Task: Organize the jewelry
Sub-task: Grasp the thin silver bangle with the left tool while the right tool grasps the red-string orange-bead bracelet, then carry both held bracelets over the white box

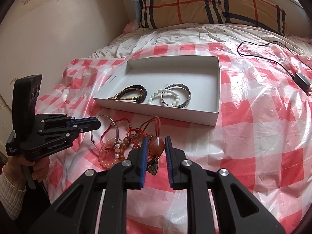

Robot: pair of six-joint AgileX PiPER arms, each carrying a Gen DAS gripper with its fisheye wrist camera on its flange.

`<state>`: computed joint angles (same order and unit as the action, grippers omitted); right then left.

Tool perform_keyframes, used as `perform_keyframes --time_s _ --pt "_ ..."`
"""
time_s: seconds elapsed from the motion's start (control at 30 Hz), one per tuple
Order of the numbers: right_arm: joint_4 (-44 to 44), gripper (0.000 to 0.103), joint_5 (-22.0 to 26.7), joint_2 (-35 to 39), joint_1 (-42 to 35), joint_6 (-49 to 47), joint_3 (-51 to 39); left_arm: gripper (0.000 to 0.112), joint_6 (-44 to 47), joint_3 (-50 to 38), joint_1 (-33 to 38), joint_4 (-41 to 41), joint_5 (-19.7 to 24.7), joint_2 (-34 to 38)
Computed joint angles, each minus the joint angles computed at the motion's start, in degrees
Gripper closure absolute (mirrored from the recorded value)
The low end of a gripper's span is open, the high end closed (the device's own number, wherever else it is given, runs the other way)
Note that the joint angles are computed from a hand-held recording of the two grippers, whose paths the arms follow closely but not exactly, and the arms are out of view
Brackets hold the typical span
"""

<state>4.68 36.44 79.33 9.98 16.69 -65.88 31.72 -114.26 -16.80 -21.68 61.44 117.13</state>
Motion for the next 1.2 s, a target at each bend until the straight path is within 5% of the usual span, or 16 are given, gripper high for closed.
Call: perform_keyframes --time_s 1.2 --pt "-4.91 0.085 -4.49 -2.71 1.52 4.04 1.26 0.106 -1.46 -1.40 -1.38 0.09 -0.93 0.04"
